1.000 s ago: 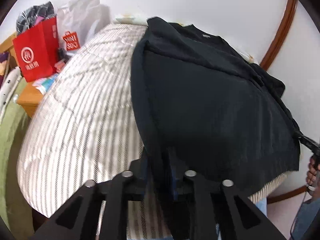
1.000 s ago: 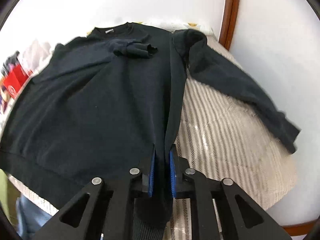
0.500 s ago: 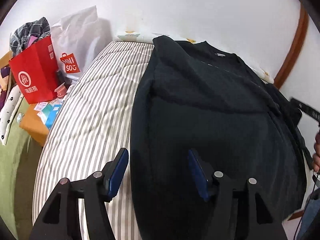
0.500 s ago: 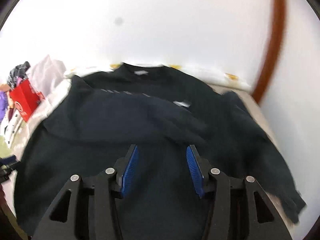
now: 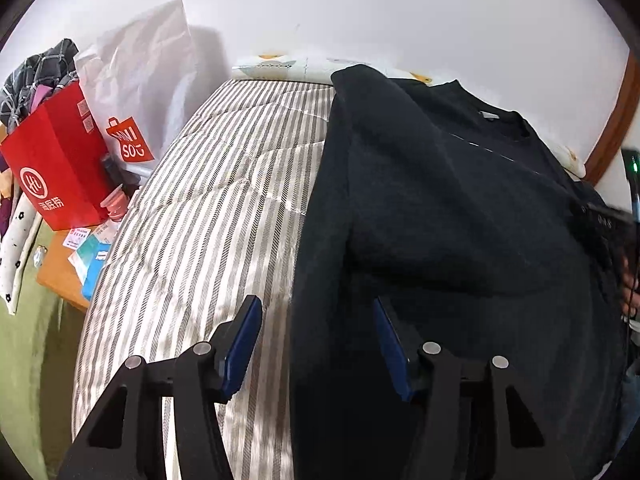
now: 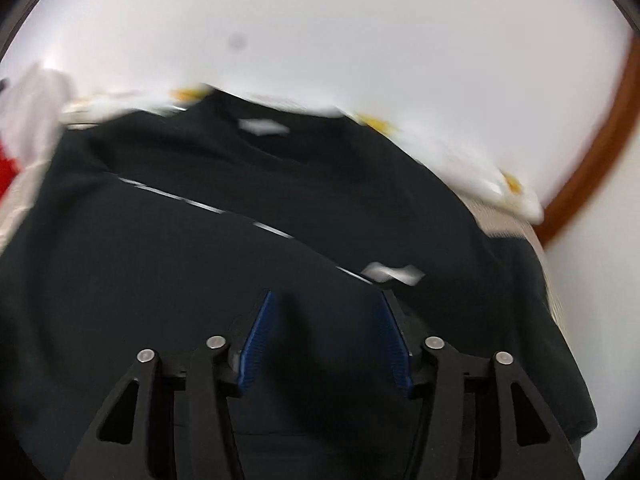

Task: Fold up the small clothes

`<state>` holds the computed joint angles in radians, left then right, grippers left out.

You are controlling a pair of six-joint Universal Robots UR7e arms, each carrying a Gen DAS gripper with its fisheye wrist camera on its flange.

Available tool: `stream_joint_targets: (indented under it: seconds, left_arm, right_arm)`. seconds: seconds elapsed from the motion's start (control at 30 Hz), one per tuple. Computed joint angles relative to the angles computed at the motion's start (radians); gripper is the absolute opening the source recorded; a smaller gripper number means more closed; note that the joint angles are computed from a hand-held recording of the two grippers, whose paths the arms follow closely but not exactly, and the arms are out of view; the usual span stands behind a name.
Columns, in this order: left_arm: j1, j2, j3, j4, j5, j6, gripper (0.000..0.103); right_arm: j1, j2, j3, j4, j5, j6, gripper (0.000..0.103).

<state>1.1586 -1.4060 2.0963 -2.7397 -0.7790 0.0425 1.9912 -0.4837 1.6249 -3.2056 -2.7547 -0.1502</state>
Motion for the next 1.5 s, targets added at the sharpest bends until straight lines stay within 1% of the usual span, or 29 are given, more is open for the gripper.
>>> stream_joint_targets:
  seconds: [0.03, 0.07, 0.13, 0.17, 0.2, 0.23, 0.27, 0.3, 0.33, 0.43, 0.5, 0.53, 0.63, 0.7, 0.73, 0.77, 0.83, 0.9, 0.93, 0.97, 1.03, 1.1, 1.17, 1.2, 1.23, 1.27, 1.33, 1.43, 1.5]
  left_arm:
    - [0.003, 0.008, -0.006, 0.002, -0.004, -0.001, 0.054]
    - [0.008, 0.015, -0.013, 0.005, -0.011, -0.002, 0.054]
    - [0.013, 0.031, -0.021, 0.009, -0.013, -0.008, 0.054]
    - [0.010, 0.037, -0.016, -0.012, -0.002, 0.001, 0.054]
    - [0.007, 0.040, -0.013, -0.019, 0.008, 0.005, 0.054]
    - [0.005, 0.041, -0.011, -0.020, 0.013, 0.005, 0.054]
    - [0.004, 0.041, -0.011, -0.021, 0.015, 0.004, 0.054]
    - [0.004, 0.040, -0.010, -0.021, 0.013, 0.000, 0.054]
    - [0.006, 0.040, -0.012, -0.019, 0.011, -0.001, 0.054]
    - [0.007, 0.034, -0.014, -0.005, 0.008, -0.009, 0.054]
    - [0.007, 0.029, -0.014, 0.002, 0.007, -0.015, 0.054]
    - [0.008, 0.028, -0.014, 0.005, 0.006, -0.016, 0.054]
    - [0.010, 0.023, -0.013, 0.009, 0.002, -0.022, 0.054]
    - [0.010, 0.020, -0.014, 0.018, 0.002, -0.028, 0.054]
    - [0.009, 0.018, -0.015, 0.023, -0.001, -0.033, 0.054]
    - [0.010, 0.014, -0.016, 0.027, -0.010, -0.035, 0.054]
    - [0.009, 0.009, -0.016, 0.016, -0.025, -0.021, 0.054]
    - [0.001, 0.016, -0.018, -0.002, -0.019, -0.001, 0.054]
    - [-0.001, 0.021, -0.022, -0.004, -0.015, 0.007, 0.054]
    - [-0.005, 0.028, -0.025, -0.011, -0.006, 0.017, 0.054]
    - [-0.011, 0.045, -0.031, -0.026, 0.023, 0.035, 0.054]
    - [-0.010, 0.056, -0.037, -0.040, 0.036, 0.052, 0.052]
    - [-0.005, 0.062, -0.041, -0.051, 0.038, 0.063, 0.042]
    - [0.001, 0.066, -0.047, -0.050, 0.028, 0.067, 0.042]
    - [0.005, 0.067, -0.052, -0.049, 0.018, 0.070, 0.041]
    - [0.010, 0.069, -0.055, -0.055, 0.004, 0.079, 0.037]
    - [0.015, 0.071, -0.058, -0.065, -0.018, 0.094, 0.034]
    - [0.017, 0.086, -0.067, -0.090, -0.027, 0.121, 0.027]
    - [0.025, 0.099, -0.084, -0.080, -0.032, 0.121, 0.023]
  right_arm:
    - [-0.020, -0.030, 0.035, 0.010, 0.005, 0.037, 0.061]
    - [-0.039, -0.064, 0.071, 0.037, 0.029, 0.085, 0.064]
    - [-0.069, -0.115, 0.124, 0.055, 0.102, 0.135, 0.063]
    - [-0.078, -0.122, 0.134, 0.042, 0.127, 0.130, 0.062]
    - [-0.082, -0.120, 0.139, 0.012, 0.143, 0.102, 0.058]
    - [-0.084, -0.117, 0.136, 0.001, 0.157, 0.076, 0.043]
    - [-0.082, -0.114, 0.135, -0.016, 0.163, 0.046, 0.016]
    - [-0.073, -0.103, 0.124, -0.037, 0.137, 0.015, 0.008]
    - [-0.067, -0.105, 0.122, -0.041, 0.130, 0.002, 0.008]
    - [-0.047, -0.133, 0.154, -0.085, 0.152, -0.012, 0.007]
    - [-0.038, -0.151, 0.173, -0.102, 0.133, -0.006, 0.007]
    - [-0.035, -0.161, 0.185, -0.100, 0.119, 0.012, 0.007]
    - [-0.047, -0.192, 0.216, -0.032, 0.108, 0.073, 0.008]
    - [-0.058, -0.196, 0.219, 0.047, 0.097, 0.117, 0.009]
    - [-0.061, -0.195, 0.214, 0.112, 0.082, 0.156, 0.012]
    - [-0.062, -0.191, 0.206, 0.144, 0.072, 0.174, 0.014]
    - [-0.044, -0.167, 0.185, 0.135, 0.025, 0.162, 0.022]
    - [-0.025, -0.140, 0.151, 0.104, 0.017, 0.131, 0.034]
    - [-0.015, -0.122, 0.118, 0.096, 0.042, 0.109, 0.045]
    - [-0.006, -0.104, 0.087, 0.092, 0.063, 0.087, 0.049]
    - [0.012, -0.038, -0.007, 0.057, 0.115, -0.007, 0.049]
    - [0.021, 0.029, -0.109, 0.073, 0.170, -0.061, 0.049]
    - [0.023, 0.105, -0.222, 0.106, 0.245, -0.090, 0.049]
    - [0.020, 0.143, -0.287, 0.146, 0.306, -0.097, 0.049]
    - [0.015, 0.170, -0.336, 0.178, 0.347, -0.101, 0.049]
    - [0.013, 0.201, -0.387, 0.204, 0.383, -0.107, 0.049]
    - [0.005, 0.270, -0.513, 0.279, 0.465, -0.125, 0.049]
    - [-0.004, 0.366, -0.701, 0.404, 0.555, -0.123, 0.049]
    - [-0.008, 0.424, -0.820, 0.493, 0.593, -0.115, 0.049]
